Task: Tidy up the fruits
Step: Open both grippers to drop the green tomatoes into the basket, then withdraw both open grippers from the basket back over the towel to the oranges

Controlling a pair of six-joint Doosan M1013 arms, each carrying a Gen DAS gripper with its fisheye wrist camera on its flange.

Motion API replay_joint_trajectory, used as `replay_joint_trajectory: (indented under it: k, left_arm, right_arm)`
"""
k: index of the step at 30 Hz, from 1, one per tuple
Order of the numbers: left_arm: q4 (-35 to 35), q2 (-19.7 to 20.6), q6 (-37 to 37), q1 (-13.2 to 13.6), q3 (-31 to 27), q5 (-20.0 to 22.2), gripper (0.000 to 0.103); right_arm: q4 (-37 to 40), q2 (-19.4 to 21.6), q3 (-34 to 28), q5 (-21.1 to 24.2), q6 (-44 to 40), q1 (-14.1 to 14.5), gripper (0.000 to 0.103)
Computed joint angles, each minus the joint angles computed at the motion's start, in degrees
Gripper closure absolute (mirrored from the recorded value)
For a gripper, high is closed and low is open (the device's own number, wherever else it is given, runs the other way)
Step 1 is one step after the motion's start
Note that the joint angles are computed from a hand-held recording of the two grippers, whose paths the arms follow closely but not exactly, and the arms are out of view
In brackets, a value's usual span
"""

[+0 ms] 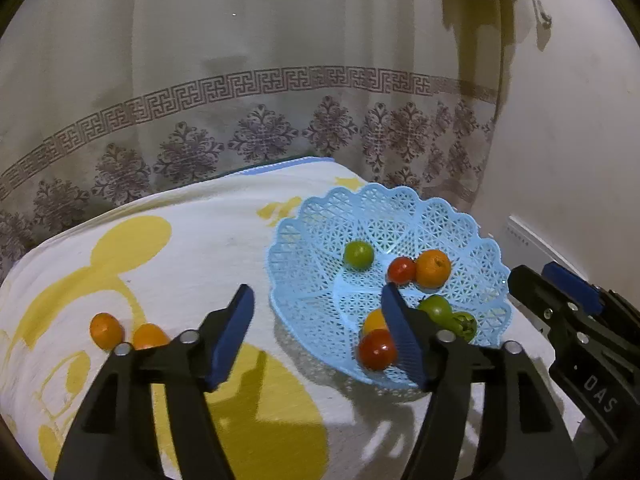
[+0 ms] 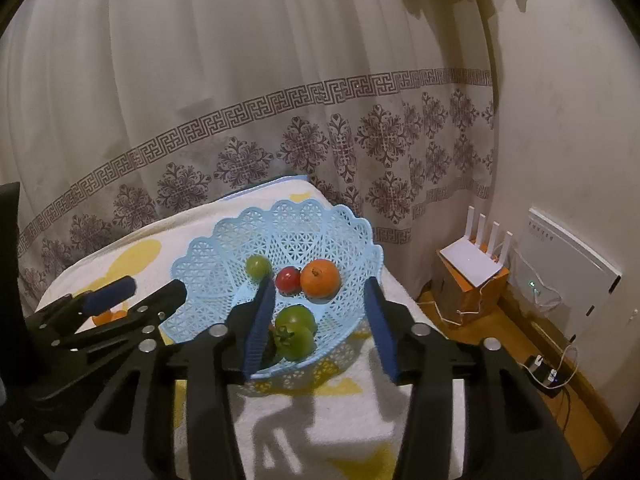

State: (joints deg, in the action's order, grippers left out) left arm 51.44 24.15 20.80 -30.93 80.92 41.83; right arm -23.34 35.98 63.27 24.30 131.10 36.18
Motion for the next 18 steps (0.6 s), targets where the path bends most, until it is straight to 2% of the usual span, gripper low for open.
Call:
replay_joint_trajectory:
  k: [7, 10, 18]
  left_arm:
    - [2.2, -1.2, -2.3, -0.3, 1.3, 1.2, 0.033]
    - [3.6, -1.8, -3.7, -0.6, 1.8, 1.6, 0.026]
    - [6.5, -2.8, -5.5, -1.1, 3.1, 3.1, 0.025]
  right_arm:
    - [-1.6, -0.3, 0.3, -0.4, 0.6, 0.5, 0.051]
    - [-2.0, -0.4, 0.5, -0.6, 0.4, 0.8, 0.051]
    - [-1.4, -0.4, 0.5, -0.7, -1.3, 1.2, 0.051]
